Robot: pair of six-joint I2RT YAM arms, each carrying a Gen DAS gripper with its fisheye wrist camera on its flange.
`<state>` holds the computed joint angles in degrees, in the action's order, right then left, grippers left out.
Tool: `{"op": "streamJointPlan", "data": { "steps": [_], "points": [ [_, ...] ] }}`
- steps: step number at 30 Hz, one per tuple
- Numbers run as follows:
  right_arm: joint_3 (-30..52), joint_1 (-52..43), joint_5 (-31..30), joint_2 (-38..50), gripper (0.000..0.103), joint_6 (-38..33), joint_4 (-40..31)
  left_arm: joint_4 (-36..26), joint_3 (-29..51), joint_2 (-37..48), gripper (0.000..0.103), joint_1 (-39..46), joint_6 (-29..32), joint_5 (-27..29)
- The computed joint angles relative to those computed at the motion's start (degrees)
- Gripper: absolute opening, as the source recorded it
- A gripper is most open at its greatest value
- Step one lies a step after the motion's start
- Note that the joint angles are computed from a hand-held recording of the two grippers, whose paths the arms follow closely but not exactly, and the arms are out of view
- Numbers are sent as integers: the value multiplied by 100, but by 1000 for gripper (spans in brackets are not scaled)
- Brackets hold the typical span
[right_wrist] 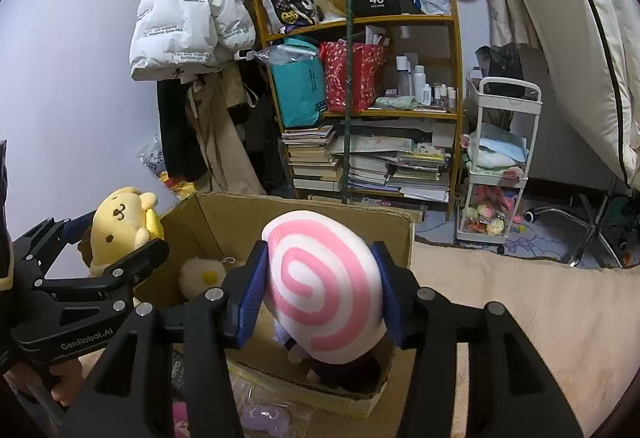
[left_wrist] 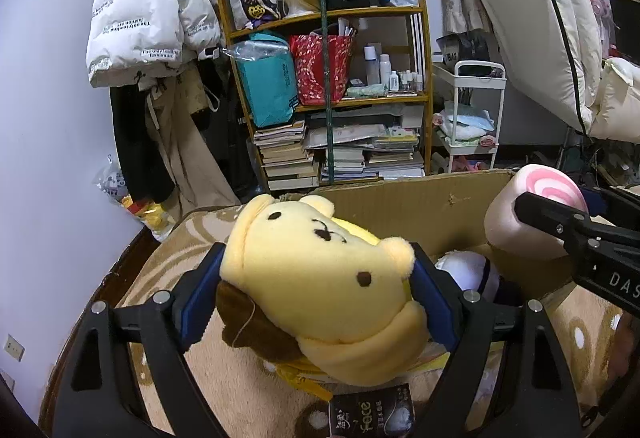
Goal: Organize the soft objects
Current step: 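Carry the yellow plush with the left tool while the right tool carries the cushion over the box, then open the left tool over the box while the right tool releases the swirl cushion inside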
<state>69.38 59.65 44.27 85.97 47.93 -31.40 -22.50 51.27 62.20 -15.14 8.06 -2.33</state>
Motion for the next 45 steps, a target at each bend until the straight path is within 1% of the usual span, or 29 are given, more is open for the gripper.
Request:
{"op": "streamJointPlan", "data": {
  "steps": [1,3,5,8,10,12,14,16,19,21,23,27,28,29,31,35,45],
  "points": [
    [9,-3,-4,4,56,-2,-11,-16,11,14,86,2,1,-8],
    [-5,-19,-64,4,57,15,-6,16,-23,-3,91,-20,-20,-124],
    [-21,-39,-134,11,59,50,-31,92,-71,-30,92,-41,-20,-194],
    [-41,-48,-235,0,61,103,-50,2,-31,-5,93,-22,4,-157],
    [-23,-15,-239,5,62,147,-94,-16,-39,-28,96,-13,13,-185],
    [-6,5,-200,7,66,153,-95,-32,-58,-83,97,4,27,-182],
    [45,74,-50,4,81,150,-119,-91,-18,-97,97,52,42,-103],
    [97,158,75,14,86,148,-169,-117,-29,-127,97,71,15,-27],
    [241,241,172,61,87,129,-363,-178,-5,-177,99,226,-62,270],
    [341,312,258,98,88,201,-530,-244,16,-232,102,298,-136,443],
    [381,372,314,81,92,280,-625,-294,25,-305,102,364,-154,601],
    [449,506,392,39,94,510,-831,-384,17,-442,102,260,-95,386],
    [470,539,413,35,96,578,-893,-428,7,-490,102,250,-67,349],
    [504,590,465,31,100,691,-999,-506,19,-535,102,235,-30,298],
    [542,692,580,13,103,854,-1124,-652,28,-654,102,225,11,219],
    [691,885,719,-10,103,1226,-1534,-1049,94,-950,102,280,66,146],
    [1214,1589,1092,81,103,2411,-2827,-2267,363,-1687,102,765,164,407]
  ]
}}
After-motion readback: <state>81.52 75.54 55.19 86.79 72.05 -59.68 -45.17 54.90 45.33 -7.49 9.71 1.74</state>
